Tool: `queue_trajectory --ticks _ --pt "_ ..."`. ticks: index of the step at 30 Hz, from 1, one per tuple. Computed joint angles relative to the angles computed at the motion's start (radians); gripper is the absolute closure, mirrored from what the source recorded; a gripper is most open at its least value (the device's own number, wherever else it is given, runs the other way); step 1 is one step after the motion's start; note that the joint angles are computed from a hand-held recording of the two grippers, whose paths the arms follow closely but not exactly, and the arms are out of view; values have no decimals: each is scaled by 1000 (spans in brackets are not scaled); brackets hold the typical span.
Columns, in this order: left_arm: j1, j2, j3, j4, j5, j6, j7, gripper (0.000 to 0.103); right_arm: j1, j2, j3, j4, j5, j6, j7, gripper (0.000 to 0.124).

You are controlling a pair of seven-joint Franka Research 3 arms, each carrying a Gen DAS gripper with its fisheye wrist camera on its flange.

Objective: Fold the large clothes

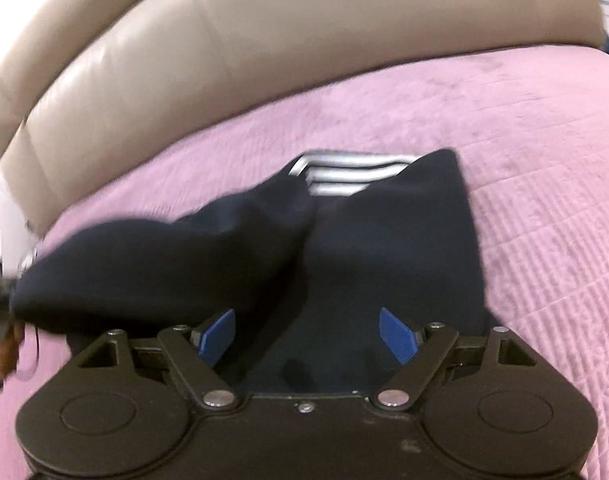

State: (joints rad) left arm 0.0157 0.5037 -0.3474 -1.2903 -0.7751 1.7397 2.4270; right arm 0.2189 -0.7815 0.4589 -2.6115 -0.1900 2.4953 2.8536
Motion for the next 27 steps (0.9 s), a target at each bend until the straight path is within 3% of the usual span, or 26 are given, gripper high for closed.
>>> queue_trajectory --ticks 1,3,5,8,10,13,17,19,22,25,27 --pt "3 6 -6 10 1 -25 22 21 12 17 -4 12 2 -10 -21 29" --pt "16 31 -26 79 3 -151 64 21 36 29 -14 21 10 -13 -48 29" --pt "21 42 -32 116 13 -240 104 21 57 -8 -37 -9 34 24 -49 29" --pt "24 80 -39 182 9 -429 69 21 57 -77 -59 -57 79 98 -31 28" --pt "44 52 -37 133 -27 -478 59 19 34 -90 -55 -55 94 118 -35 27" --pt "54 -65 -1 -49 -51 -404 113 17 -5 -105 -46 -25 94 72 -55 26" --pt "54 -237 69 -346 -157 -152 190 16 -45 -160 -18 -41 108 114 -18 26" --pt "44 -254 92 -399 -201 -105 170 15 -78 -189 4 -35 101 108 1 26" --pt "10 -294 112 -489 -216 51 191 15 -123 -217 39 -25 81 132 27 22" --pt "-19 -281 116 -518 -213 150 165 15 -13 -63 -58 9 117 231 -135 22" --pt "-32 -250 116 -498 -193 193 136 15 36 87 -86 104 131 131 -258 22"
